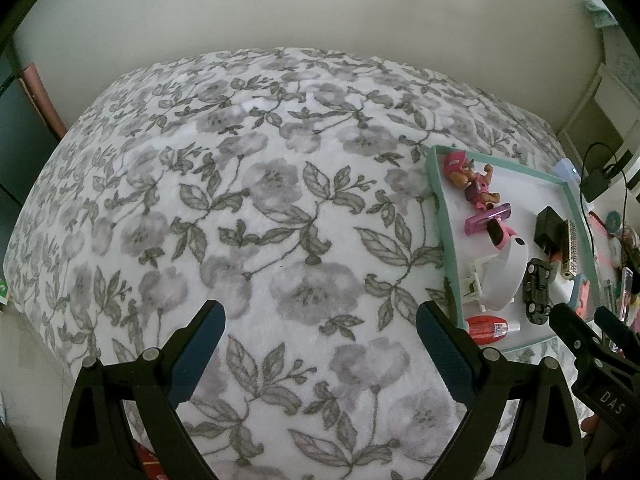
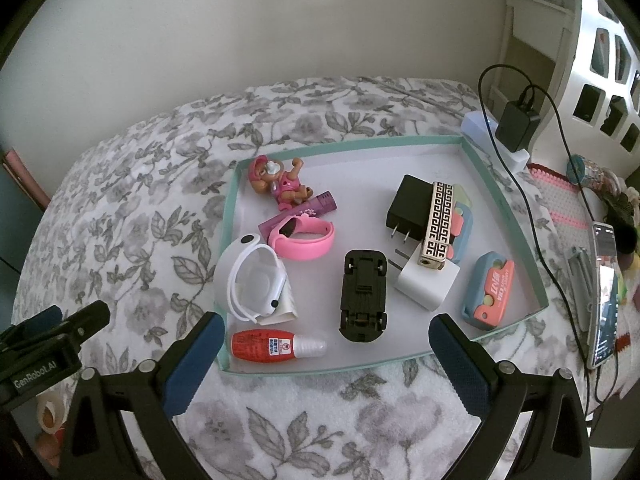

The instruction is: Organize rigid objects

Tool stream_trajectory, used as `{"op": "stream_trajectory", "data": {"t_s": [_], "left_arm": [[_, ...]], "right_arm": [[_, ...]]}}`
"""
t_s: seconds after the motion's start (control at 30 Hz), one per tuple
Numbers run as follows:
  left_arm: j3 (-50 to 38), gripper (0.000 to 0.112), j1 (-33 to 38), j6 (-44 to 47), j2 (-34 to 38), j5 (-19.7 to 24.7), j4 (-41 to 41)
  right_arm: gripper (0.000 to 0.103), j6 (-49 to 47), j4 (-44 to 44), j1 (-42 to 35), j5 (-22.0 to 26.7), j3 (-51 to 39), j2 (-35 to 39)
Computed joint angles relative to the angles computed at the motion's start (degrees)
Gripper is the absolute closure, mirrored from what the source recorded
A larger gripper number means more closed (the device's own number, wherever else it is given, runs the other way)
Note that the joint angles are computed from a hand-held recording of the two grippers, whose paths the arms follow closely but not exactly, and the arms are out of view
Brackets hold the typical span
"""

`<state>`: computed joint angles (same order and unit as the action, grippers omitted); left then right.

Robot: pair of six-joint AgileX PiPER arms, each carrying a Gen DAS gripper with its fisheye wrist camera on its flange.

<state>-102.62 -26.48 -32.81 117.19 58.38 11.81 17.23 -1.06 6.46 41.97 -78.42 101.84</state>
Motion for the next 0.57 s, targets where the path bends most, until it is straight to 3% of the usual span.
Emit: {"op": "stream_trajectory", "data": {"t_s": [0.57], "left_arm": [[1.0, 0.016, -0.4, -1.1, -0.5, -0.6, 1.0]], "right_arm": [[0.0, 0.0, 0.2, -0.1, 0.2, -0.2, 0.4]]}}
